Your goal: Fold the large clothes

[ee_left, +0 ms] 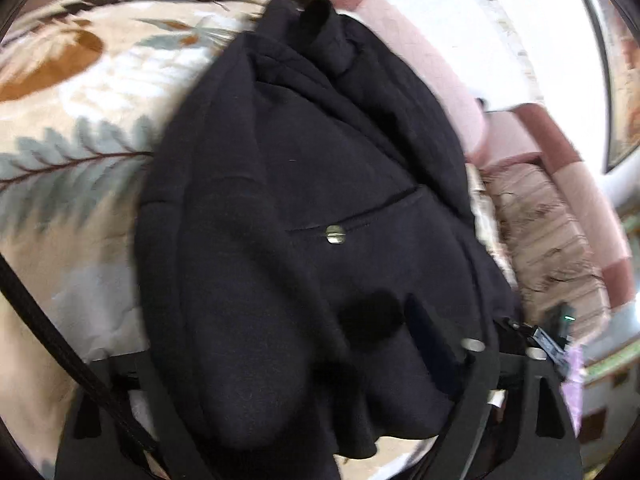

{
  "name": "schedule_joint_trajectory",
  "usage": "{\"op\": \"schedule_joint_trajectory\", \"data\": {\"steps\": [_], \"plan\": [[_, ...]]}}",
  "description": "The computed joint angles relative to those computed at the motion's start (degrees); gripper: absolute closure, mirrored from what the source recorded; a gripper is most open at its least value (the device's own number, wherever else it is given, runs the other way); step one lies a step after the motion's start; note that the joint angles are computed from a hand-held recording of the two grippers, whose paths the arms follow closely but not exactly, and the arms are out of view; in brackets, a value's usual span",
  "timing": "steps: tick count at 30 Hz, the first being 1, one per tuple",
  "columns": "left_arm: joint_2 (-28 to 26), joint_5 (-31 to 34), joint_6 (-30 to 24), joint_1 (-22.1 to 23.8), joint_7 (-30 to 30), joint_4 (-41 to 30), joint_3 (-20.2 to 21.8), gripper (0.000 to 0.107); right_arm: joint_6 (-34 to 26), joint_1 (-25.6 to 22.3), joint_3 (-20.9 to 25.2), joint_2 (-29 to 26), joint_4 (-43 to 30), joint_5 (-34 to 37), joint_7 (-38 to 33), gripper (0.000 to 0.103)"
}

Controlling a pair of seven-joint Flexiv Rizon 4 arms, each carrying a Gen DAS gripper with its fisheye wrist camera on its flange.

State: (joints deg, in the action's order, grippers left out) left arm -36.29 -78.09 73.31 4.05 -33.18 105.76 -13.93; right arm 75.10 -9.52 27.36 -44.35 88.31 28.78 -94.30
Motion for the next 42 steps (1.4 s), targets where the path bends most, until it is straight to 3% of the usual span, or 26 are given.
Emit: {"op": "schedule_joint_trajectory", "data": {"steps": [1,2,3,5,8,15,19,22,32,42], "plan": [[0.0,3.4,1.1,-1.2,-4.5,0.1,1.9,0.07,-0.1,0.4,-0.2,0.2,0.0,-0.2,0.3,0.04],[0.1,7.0,1.3,-1.8,-9.6,0.1,3.4,0.078,-0.5,-0.2,0.6,0.2,-0.4,0.2,-0.1,0.052],[0.7,7.3,0.5,-0.9,-11.5,0.4,3.0,0.085,-1.2,-0.8,1.4,0.2,-0.8,0.7,-0.5,0.058],[2.5,3.7,1.0,1.2,-10.2,1.4,0.5,0.089,-1.3,-1.1,2.0,1.1,-1.2,1.4,-1.8,0.072],[5.6,-1.8,4.3,0.1,-4.9,2.7,-0.1,0.092,-1.0,-2.5,4.0,2.7,-1.4,3.7,-5.5,0.078],[10.0,-4.4,7.3,-4.2,-2.1,5.5,3.0,0.093,-0.2,-5.3,7.6,6.5,-0.5,11.2,-14.2,0.081],[11.7,-4.2,8.1,-6.0,-1.4,8.2,4.3,0.093,-1.5,-6.6,7.6,8.6,1.4,15.8,-18.7,0.081],[12.6,-7.6,7.4,-6.4,1.7,10.0,4.7,0.093,-3.1,-7.8,7.2,10.2,3.4,19.5,-21.9,0.081],[11.7,-15.1,5.4,-8.7,9.1,10.1,7.6,0.092,-7.4,-3.3,-1.4,12.6,5.3,23.5,-23.5,0.081],[11.3,-12.2,3.9,-8.0,3.9,2.1,8.2,0.091,-9.0,2.1,-6.4,14.2,-1.2,22.4,-22.6,0.081]]}}
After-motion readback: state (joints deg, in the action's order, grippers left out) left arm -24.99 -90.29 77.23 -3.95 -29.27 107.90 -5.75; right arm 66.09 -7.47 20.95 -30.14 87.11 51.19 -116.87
